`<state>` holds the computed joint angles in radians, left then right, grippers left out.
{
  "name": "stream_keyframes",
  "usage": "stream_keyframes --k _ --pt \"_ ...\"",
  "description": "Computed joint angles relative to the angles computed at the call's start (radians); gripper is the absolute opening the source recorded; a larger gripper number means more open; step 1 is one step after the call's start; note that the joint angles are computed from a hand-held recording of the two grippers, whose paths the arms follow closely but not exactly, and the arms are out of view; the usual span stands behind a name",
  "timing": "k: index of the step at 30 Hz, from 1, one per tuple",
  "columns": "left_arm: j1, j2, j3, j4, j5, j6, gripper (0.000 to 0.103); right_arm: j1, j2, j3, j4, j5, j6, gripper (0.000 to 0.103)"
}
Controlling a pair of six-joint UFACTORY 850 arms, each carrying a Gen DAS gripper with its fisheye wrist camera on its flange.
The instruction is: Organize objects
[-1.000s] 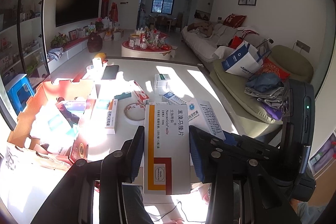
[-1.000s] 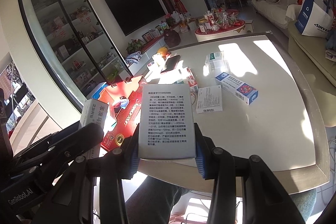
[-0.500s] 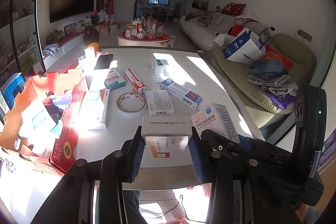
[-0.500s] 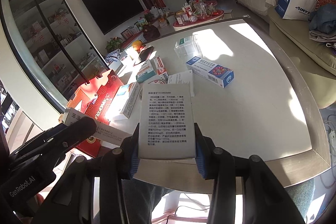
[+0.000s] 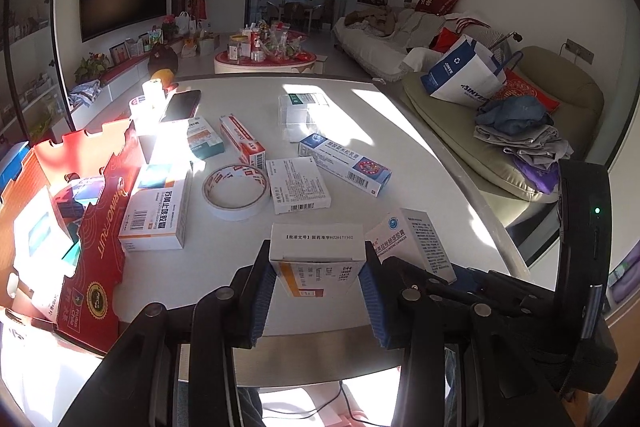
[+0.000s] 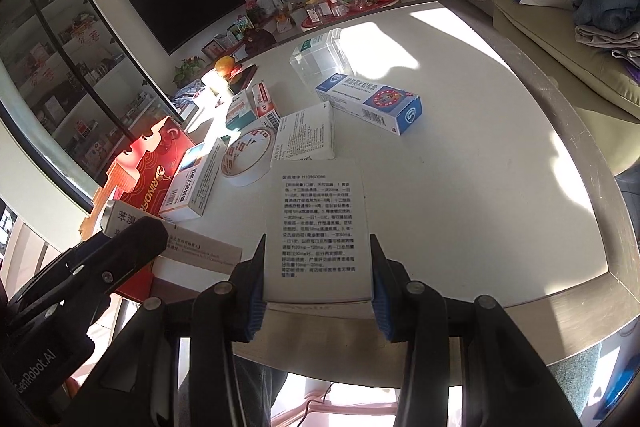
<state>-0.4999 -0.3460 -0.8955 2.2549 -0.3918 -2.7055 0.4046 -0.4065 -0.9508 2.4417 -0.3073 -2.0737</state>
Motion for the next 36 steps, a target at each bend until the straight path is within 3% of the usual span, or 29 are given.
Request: stream_keyframes --k 36 --pt "0.0 -0.049 -0.029 0.007 0.041 -0.013 0.044 -0.008 -0.024 -0.018 -0.146 0.017 0.145 0.042"
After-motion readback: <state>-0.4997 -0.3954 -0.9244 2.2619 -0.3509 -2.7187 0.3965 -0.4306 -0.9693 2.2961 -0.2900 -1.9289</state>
